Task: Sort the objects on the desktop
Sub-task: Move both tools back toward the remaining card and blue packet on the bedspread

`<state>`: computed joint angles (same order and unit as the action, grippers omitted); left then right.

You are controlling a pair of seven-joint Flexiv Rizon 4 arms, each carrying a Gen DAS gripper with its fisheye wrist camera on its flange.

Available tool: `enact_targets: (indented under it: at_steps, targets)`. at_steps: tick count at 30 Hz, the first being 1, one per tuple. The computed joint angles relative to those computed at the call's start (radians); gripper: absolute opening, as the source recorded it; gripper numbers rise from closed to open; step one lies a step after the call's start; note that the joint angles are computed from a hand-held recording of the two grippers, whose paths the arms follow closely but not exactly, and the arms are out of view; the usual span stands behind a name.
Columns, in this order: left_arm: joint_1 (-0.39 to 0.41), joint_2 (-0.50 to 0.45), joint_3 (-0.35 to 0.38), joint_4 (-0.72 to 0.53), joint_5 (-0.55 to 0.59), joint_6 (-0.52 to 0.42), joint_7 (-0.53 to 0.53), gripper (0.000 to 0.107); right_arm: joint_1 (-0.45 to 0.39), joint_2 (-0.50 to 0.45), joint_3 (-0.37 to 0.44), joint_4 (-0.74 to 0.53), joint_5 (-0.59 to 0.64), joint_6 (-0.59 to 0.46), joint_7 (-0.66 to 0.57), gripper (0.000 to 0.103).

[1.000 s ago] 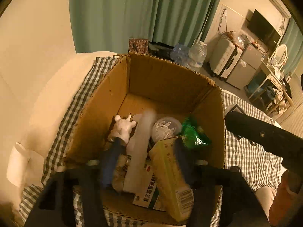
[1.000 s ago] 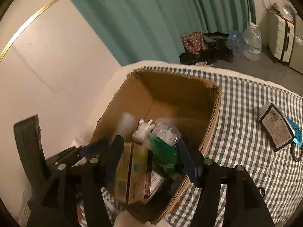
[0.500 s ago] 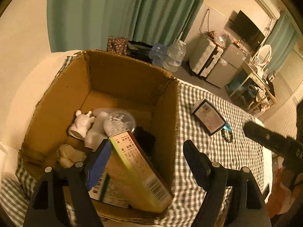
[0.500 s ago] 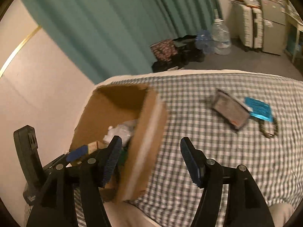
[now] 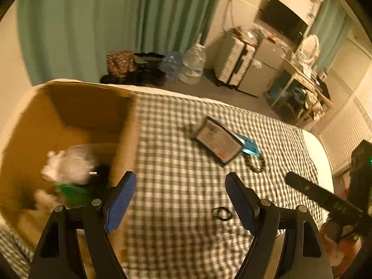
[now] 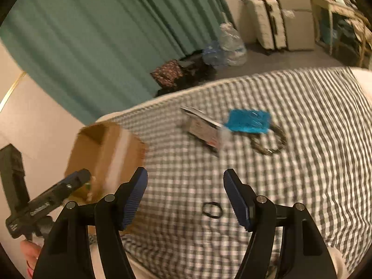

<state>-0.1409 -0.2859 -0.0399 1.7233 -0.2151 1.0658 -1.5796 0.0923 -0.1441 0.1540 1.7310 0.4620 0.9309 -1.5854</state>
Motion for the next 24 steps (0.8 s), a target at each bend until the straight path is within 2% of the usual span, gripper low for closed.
enact_targets:
  at_steps: [4, 6, 10, 13, 19, 20, 21, 23, 24]
  targets:
    - [-0.043, -0.09, -0.019, -0.061, 0.031, -0.018, -0.024, 0.082, -0.01, -0.048, -0.04, 0.051, -0.11, 0.081, 0.06, 0.068]
    - [-0.066, -0.134, -0.021, -0.091, 0.048, -0.038, -0.038, 0.082, -0.039, -0.082, -0.043, 0.045, -0.101, 0.102, 0.06, 0.068]
    - [-0.102, -0.202, -0.03, -0.109, 0.068, -0.048, -0.047, 0.082, -0.037, -0.132, -0.075, 0.097, -0.242, 0.253, 0.136, 0.068]
    - [-0.134, -0.232, -0.019, -0.108, 0.101, -0.044, -0.059, 0.082, -0.05, -0.175, -0.07, 0.091, -0.31, 0.282, 0.156, 0.068]
    - [-0.155, -0.27, -0.02, -0.078, 0.097, -0.006, -0.075, 0.082, -0.1, -0.24, -0.009, 0.032, -0.3, 0.264, 0.122, 0.068]
    - [-0.162, -0.275, -0.015, -0.077, 0.104, 0.001, -0.083, 0.08, -0.101, -0.251, -0.007, 0.026, -0.305, 0.265, 0.117, 0.068]
    - [-0.166, -0.28, -0.013, -0.08, 0.112, -0.005, -0.082, 0.068, -0.097, -0.252, -0.011, 0.027, -0.318, 0.263, 0.118, 0.068]
    - [-0.212, -0.291, 0.04, -0.112, 0.187, -0.039, -0.119, 0.054, -0.088, -0.261, -0.022, 0.027, -0.346, 0.265, 0.128, 0.068]
    - [-0.217, -0.289, 0.043, -0.109, 0.208, -0.023, -0.118, 0.039, -0.088, -0.267, -0.023, 0.023, -0.352, 0.262, 0.132, 0.068]
